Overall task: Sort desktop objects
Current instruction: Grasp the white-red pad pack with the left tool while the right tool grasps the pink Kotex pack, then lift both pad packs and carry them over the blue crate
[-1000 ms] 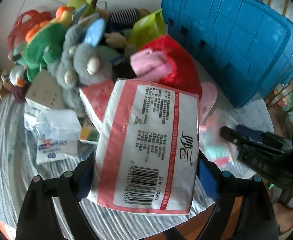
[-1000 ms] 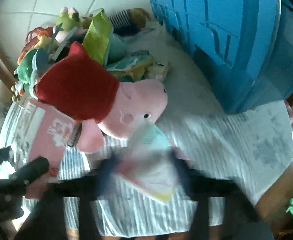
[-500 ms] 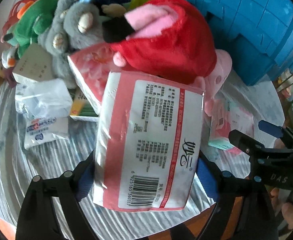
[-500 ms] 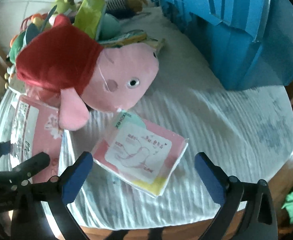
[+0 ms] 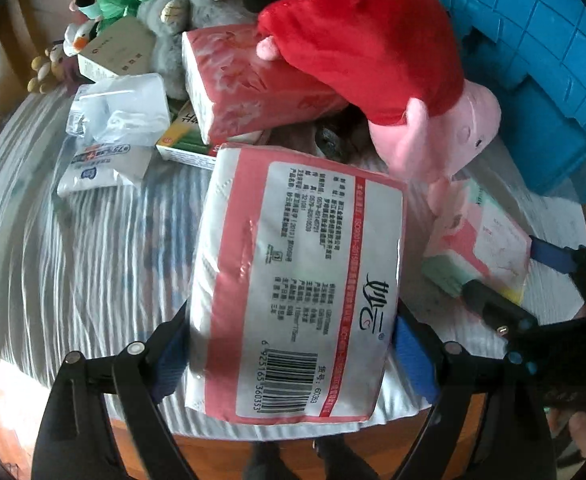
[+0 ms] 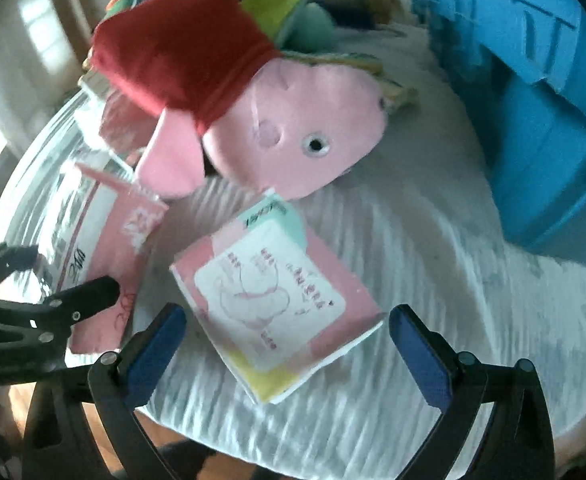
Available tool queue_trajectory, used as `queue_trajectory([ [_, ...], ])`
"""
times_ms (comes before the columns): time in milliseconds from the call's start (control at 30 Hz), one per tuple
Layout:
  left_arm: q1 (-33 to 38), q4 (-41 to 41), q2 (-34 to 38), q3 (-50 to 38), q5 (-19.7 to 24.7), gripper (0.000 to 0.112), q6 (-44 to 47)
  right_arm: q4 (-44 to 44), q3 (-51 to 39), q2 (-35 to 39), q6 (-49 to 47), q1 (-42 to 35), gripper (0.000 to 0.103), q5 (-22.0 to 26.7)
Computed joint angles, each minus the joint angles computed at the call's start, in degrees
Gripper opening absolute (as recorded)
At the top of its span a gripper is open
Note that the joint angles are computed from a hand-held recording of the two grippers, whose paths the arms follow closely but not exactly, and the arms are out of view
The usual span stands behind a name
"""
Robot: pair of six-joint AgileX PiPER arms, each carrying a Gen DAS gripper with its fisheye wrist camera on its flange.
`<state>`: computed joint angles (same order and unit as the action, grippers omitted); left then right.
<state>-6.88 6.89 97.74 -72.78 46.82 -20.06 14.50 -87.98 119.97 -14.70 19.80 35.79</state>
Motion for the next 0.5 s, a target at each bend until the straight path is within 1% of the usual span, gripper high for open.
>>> queue_trajectory([
  [33, -0.37, 0.68, 0.04, 0.06, -0.11, 0.089, -0.76, 1.16, -0.51, 0.84, -1.21, -0.49, 0.103, 0.15],
  [167, -1.79, 3.57, 0.98, 0.85, -1.62, 0.089, -4.80, 3.83, 1.96, 0.90, -4.34, -1.07, 0.103, -3.05],
  [233, -1.61, 4.84, -0.39, 3.06, -3.86, 0.089, -6.38, 7.36, 5.60, -1.37, -8.11, -1.04, 0.103, -5.34],
  [267, -1.43, 4.95, -0.66, 3.64, -4.76, 0.089, -6.54, 9.90, 6.30, -1.66, -10.65, -1.26, 0.103, -5.42],
  [300, -1.99, 5.86, -0.47, 4.07, -5.68, 0.089, -7.79, 11.30, 5.80, -1.18, -11.87, -1.50, 0.099, -4.59],
  [333, -1.88, 5.87, -0.90, 4.57, -6.03, 0.087, -7.56, 10.84, 5.85, -1.23, -11.11, -1.37, 0.090, -4.67],
  [367, -2.16, 5.62, -1.80, 5.51, -6.25, 0.086, -7.27, 9.61, 6.16, -1.55, -9.74, -0.94, 0.087, -5.48],
  [400, -2.11, 4.98, -2.37, 5.31, -5.89, 0.086, -6.24, 9.32, 6.20, -2.06, -8.73, -0.70, 0.085, -5.07],
  [500, -2.24, 3.90, -4.06, 2.80, -3.16, 0.086, -4.37, 8.79, 3.30, -1.66, -6.43, -0.63, 0.084, -2.74],
])
